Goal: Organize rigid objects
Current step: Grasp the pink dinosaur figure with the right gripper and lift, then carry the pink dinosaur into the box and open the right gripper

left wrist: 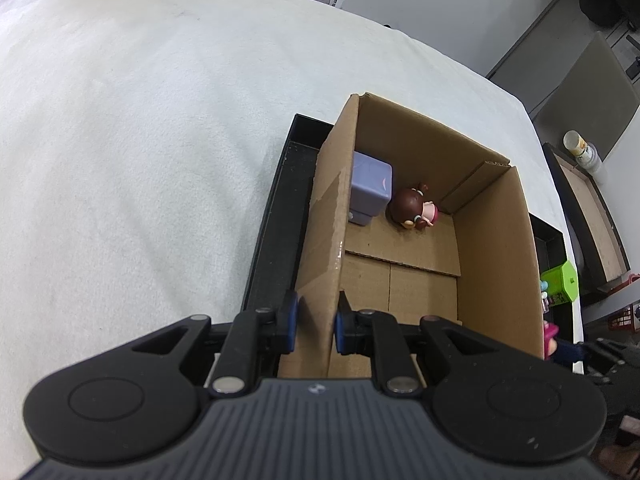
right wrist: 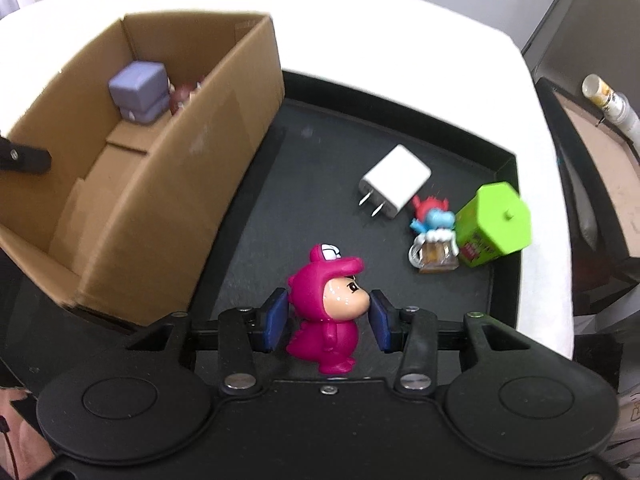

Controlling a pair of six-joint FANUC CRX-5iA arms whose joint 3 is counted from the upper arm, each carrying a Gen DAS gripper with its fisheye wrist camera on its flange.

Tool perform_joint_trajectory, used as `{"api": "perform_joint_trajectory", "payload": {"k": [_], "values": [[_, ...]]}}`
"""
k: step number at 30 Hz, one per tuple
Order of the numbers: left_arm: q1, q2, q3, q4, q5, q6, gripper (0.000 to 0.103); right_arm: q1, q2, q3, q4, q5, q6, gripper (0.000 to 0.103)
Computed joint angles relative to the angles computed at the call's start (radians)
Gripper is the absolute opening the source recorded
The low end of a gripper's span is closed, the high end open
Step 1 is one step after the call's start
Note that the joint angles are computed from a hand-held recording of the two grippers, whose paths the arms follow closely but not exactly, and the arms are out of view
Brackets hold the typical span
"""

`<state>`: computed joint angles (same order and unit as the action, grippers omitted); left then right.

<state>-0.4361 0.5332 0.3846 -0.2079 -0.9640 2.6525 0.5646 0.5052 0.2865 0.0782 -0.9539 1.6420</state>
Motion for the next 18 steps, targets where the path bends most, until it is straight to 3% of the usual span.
{"api": "perform_joint_trajectory", "payload": {"k": [18], "values": [[0.012, -0.027, -0.052, 0.012, 0.041, 0.016, 0.017, 0.008, -0.043, 0.075, -0.047, -0.002, 0.011, 0.043]]}}
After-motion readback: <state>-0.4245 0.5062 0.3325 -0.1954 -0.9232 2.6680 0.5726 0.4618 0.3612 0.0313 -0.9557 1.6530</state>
